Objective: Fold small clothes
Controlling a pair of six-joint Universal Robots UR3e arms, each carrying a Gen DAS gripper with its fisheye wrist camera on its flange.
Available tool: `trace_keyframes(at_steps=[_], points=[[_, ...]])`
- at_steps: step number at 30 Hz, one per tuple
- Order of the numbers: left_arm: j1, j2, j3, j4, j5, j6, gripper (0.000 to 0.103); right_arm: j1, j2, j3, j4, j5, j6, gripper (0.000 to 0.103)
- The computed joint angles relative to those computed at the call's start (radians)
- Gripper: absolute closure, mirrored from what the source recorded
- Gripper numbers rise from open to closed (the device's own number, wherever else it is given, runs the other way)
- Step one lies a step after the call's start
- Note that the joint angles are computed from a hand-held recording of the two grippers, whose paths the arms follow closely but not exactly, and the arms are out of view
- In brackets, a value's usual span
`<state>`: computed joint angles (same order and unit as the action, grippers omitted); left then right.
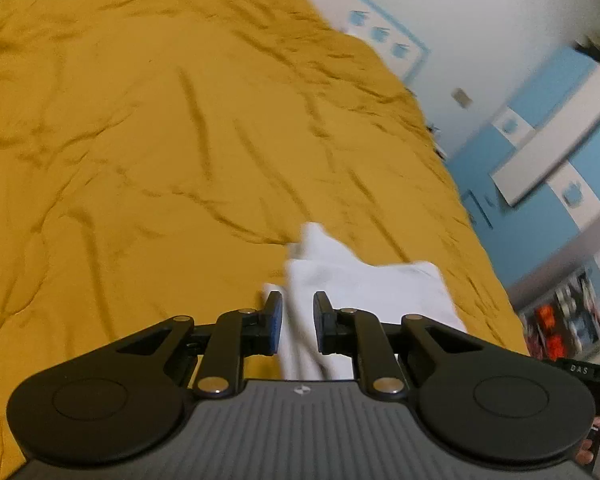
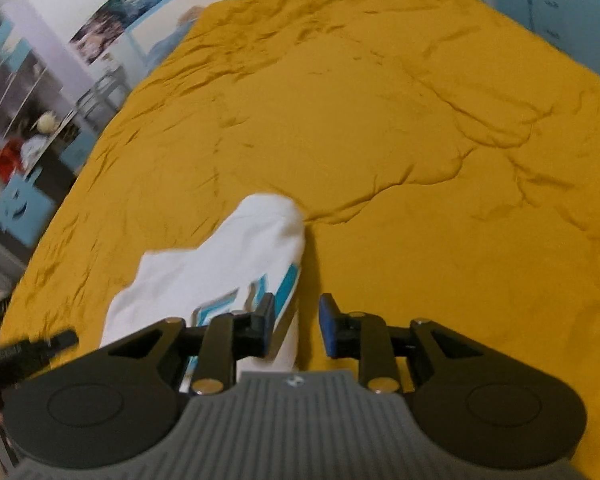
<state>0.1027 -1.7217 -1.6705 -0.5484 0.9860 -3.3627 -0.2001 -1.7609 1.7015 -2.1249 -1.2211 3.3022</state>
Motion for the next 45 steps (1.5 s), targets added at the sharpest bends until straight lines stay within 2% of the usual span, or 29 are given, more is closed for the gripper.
trace_keyframes(at_steps=[7,11,15,19,25,27,33,36,38,40,42,44,45], points=[[-0.114,0.119,0.034,-0.179,0.018,0.182,0.086,0.139,-0.147,0.010,0.164,-0.034,-0.124,0.082],[-0.156,0.182,-0.009,-0.242,0.015,0.246,0.086,0.235,-0.220,0.058,0.207,-0.081,-0.126,0.080],[-0.211,0.220,-0.091,-0.231,0.066,0.265,0.086,0.343,-0.264,0.177,0.112,-0.204,-0.088,0.080],[-0.227,0.256,-0.195,-0.220,0.124,0.268,0.088,0.412,-0.284,0.286,0.001,-0.273,-0.074,0.080],[-0.189,0.285,-0.306,-0.171,0.102,0.262,0.094,0.401,-0.272,0.393,-0.093,-0.265,-0.050,0.081],[-0.193,0.294,-0.291,-0.198,0.112,0.271,0.094,0.405,-0.268,0.387,-0.088,-0.270,-0.051,0.081],[-0.220,0.331,-0.219,-0.314,0.158,0.298,0.093,0.386,-0.272,0.273,0.063,-0.247,-0.072,0.080],[-0.232,0.372,-0.208,-0.311,0.164,0.305,0.081,0.369,-0.307,0.232,0.101,-0.222,-0.064,0.075],[-0.248,0.400,-0.205,-0.283,0.179,0.297,0.075,0.383,-0.320,0.204,0.092,-0.234,-0.059,0.068],[-0.272,0.416,-0.194,-0.238,0.209,0.278,0.069,0.410,-0.319,0.168,0.073,-0.262,-0.049,0.065],[-0.307,0.433,-0.195,-0.157,0.259,0.251,0.063,0.440,-0.322,0.134,0.047,-0.290,-0.034,0.060],[-0.344,0.446,-0.207,-0.060,0.315,0.219,0.049,0.472,-0.325,0.107,0.017,-0.326,-0.019,0.051],[-0.364,0.450,-0.213,-0.006,0.347,0.203,0.046,0.488,-0.322,0.091,0.005,-0.344,-0.013,0.049]])
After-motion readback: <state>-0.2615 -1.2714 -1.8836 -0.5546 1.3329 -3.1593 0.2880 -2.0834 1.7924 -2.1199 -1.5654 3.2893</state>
